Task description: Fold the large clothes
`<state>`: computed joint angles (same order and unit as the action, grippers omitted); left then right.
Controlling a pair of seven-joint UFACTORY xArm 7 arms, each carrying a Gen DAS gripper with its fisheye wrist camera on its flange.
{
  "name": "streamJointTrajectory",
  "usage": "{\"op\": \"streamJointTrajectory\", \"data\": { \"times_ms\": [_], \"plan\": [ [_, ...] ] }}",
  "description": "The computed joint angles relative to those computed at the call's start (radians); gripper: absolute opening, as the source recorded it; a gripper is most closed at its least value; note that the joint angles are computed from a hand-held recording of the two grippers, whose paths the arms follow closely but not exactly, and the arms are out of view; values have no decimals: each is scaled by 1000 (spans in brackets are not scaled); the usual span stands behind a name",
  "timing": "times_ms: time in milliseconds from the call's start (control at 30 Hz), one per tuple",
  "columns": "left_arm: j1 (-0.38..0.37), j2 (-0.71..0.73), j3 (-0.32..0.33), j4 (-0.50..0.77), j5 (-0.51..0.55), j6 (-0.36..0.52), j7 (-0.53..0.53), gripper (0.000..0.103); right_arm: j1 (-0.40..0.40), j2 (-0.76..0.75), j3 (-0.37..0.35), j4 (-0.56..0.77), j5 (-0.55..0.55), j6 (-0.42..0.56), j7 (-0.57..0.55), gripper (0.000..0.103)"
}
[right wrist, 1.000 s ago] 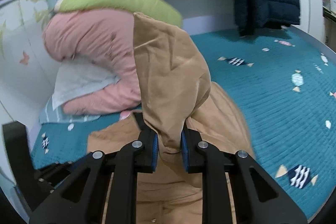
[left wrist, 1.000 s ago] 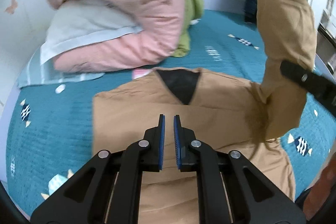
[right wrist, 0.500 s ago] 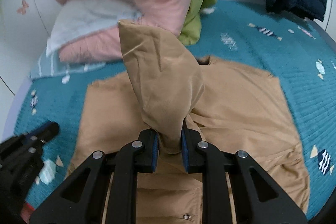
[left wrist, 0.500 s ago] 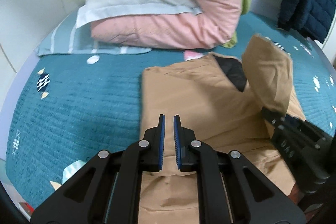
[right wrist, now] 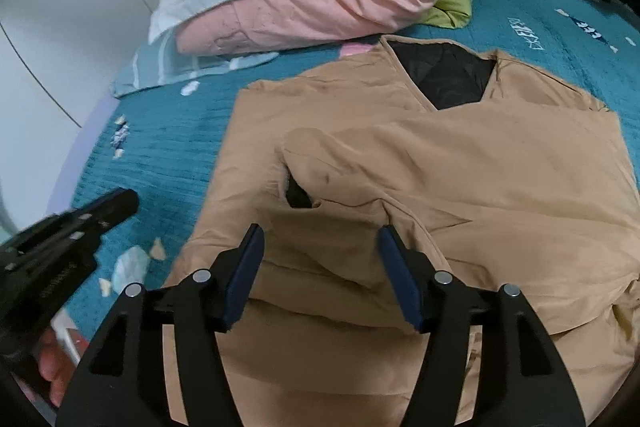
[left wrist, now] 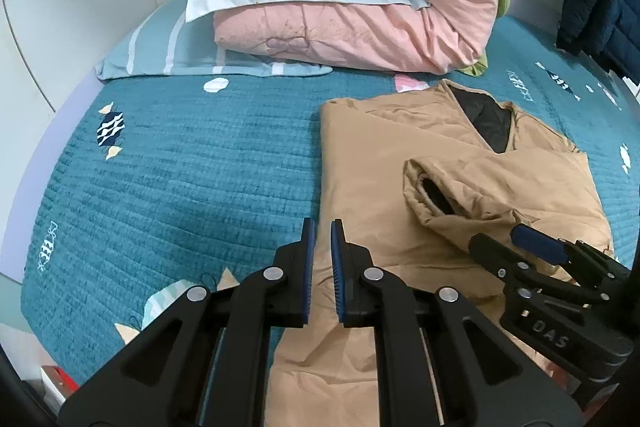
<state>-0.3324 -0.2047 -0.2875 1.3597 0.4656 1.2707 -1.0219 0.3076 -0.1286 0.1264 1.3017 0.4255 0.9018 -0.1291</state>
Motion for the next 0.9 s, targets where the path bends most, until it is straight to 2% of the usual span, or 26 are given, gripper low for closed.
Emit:
{"op": "streamJointTrajectory", "data": {
  "times_ms": [200, 333, 433, 500, 600, 767, 833, 900],
  "plan": [
    [-27, 70, -8, 72, 3, -55, -16, 11, -43, -60, -21, -22, -103, -21, 54, 58],
    [-64, 148, 0, 135, -7, -124, -29, 11, -89, -83, -44, -42, -181, -42, 83, 57],
    [-103, 225, 12, 194, 2, -163, -34, 11, -123, -85, -55, -47, -243, -38, 107, 50],
    [-137, 284, 26, 249, 16, -144, -39, 11, -138, -79, -71, -52, -248, -33, 97, 46],
    [-188, 367, 54, 321, 28, -66, -44, 11, -158, -65, -75, -56, -268, -26, 106, 39],
    [-212, 402, 107, 283, -24, -14, -65, 9, -182, -7, -70, -70, -329, 19, 148, 30],
    [-190, 374, 116, 204, -76, -78, -59, 9, -182, 4, -77, -89, -296, 8, 128, 31],
    [-184, 356, 116, 176, -76, -104, -54, 9, -184, 4, -74, -93, -299, -4, 126, 31]
  ]
}}
